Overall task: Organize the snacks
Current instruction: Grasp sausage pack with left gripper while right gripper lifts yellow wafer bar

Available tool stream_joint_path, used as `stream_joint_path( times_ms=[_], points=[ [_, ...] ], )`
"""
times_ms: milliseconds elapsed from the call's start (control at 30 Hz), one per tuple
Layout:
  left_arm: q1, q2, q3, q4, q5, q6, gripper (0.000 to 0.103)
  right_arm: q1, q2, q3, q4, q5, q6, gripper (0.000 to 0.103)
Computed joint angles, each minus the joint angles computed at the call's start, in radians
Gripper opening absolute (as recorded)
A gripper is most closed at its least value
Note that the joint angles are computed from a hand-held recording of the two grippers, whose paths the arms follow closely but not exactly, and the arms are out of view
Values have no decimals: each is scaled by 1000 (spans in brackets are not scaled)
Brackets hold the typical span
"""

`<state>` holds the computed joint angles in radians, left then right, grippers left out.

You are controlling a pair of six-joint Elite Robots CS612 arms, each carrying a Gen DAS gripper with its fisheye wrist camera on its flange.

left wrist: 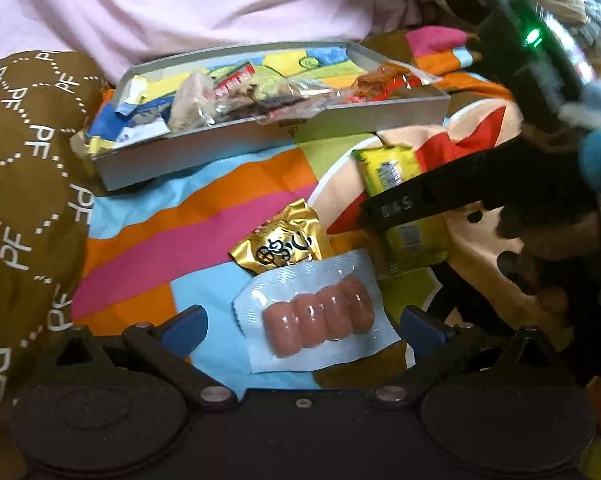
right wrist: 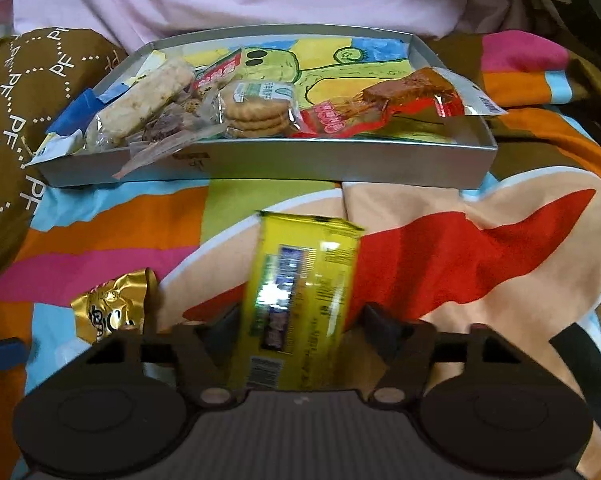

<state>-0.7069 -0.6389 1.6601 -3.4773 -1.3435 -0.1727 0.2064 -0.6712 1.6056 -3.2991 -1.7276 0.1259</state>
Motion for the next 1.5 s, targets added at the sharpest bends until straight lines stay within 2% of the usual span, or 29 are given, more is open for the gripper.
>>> stream_joint_path(
  times_ms=[33,200,433,567,700,733,767,800,1000,1167,1267,1500],
  points=[
    [-1,3,-6,11,1,2,102,-2,-3,5,0,4,0,57],
    [-2,18,-33,48,-16,28,102,-30,-28,50,-17,96,45,54],
    [-6,25,-50,79,15,9,102,-59,-71,151,-75,198,118,46],
    [-11,25,-45,75,36,2,97,-70,-84,197,-110,238,159,46],
    [-8,23,-38,56,26,-21,93,-71,-82,216,-145,244,153,45],
    [-6,23,-36,48,22,-32,90,-71,-83,218,-145,245,150,45],
    [-3,22,-34,42,15,-48,82,-70,-84,217,-144,245,149,45],
    [-2,20,-33,48,19,-60,81,-70,-85,218,-141,245,148,45],
    [3,12,-23,55,-12,-56,81,-70,-90,232,-149,253,152,45],
    [19,-14,3,84,-109,-90,81,-69,-95,252,-165,267,144,45],
    [25,-36,26,113,-141,-113,81,-68,-97,263,-177,276,143,45],
    [21,-97,88,194,-141,-167,81,-61,-108,286,-191,295,107,45]
  ],
)
